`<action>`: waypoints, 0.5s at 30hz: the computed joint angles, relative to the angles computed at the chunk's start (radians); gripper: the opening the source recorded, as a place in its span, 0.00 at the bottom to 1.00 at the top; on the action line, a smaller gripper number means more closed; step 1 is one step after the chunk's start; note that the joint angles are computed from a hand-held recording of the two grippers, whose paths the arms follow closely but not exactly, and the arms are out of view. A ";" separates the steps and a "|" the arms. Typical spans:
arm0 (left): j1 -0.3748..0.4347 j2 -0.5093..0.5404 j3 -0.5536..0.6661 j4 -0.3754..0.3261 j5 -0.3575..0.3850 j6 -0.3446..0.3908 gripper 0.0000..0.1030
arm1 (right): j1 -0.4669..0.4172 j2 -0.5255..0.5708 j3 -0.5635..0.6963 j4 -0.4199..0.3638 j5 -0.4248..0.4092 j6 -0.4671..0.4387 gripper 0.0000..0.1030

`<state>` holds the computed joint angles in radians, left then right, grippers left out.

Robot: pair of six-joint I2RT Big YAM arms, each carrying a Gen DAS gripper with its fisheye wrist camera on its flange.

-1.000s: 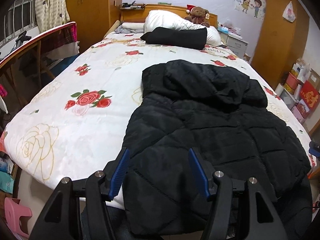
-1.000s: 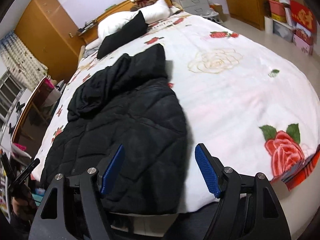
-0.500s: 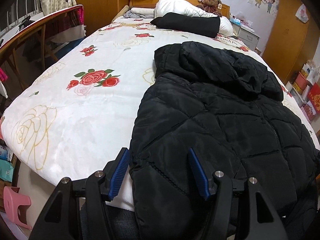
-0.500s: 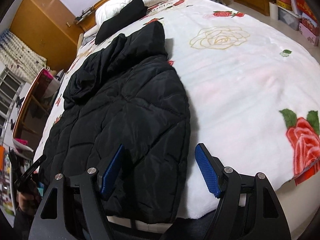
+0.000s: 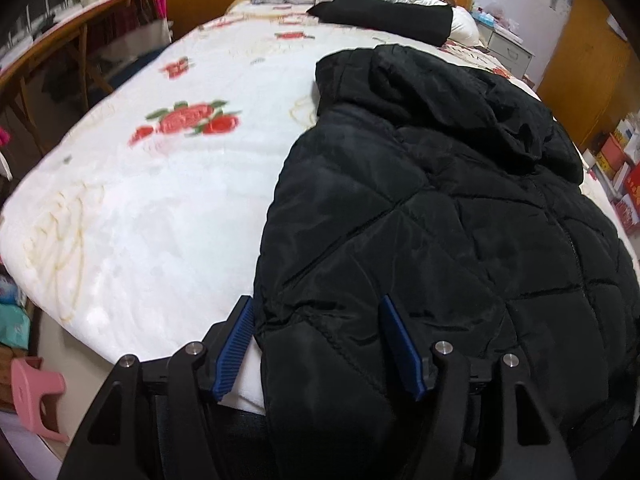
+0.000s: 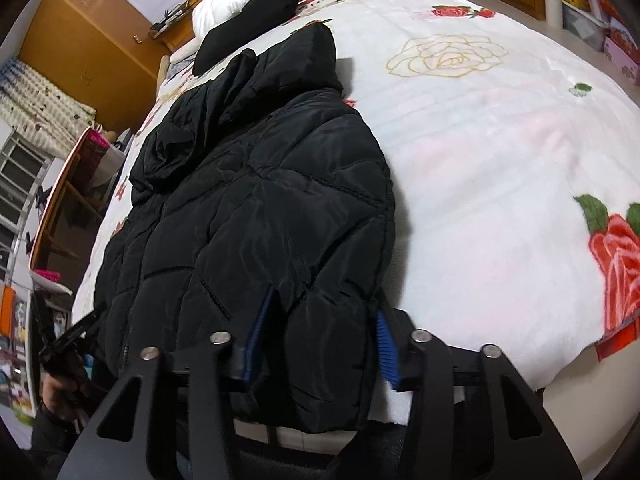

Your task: Fold large clothes

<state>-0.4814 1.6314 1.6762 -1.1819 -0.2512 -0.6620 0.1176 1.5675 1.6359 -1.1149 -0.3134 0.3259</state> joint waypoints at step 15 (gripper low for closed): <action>0.001 -0.097 -0.054 0.170 0.037 0.012 0.17 | -0.002 -0.032 0.017 0.062 -0.065 0.026 0.14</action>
<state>-0.4805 1.5339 1.6221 -1.0114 -0.2145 -0.6496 0.1161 1.5351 1.6531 -1.0533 -0.3788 0.3515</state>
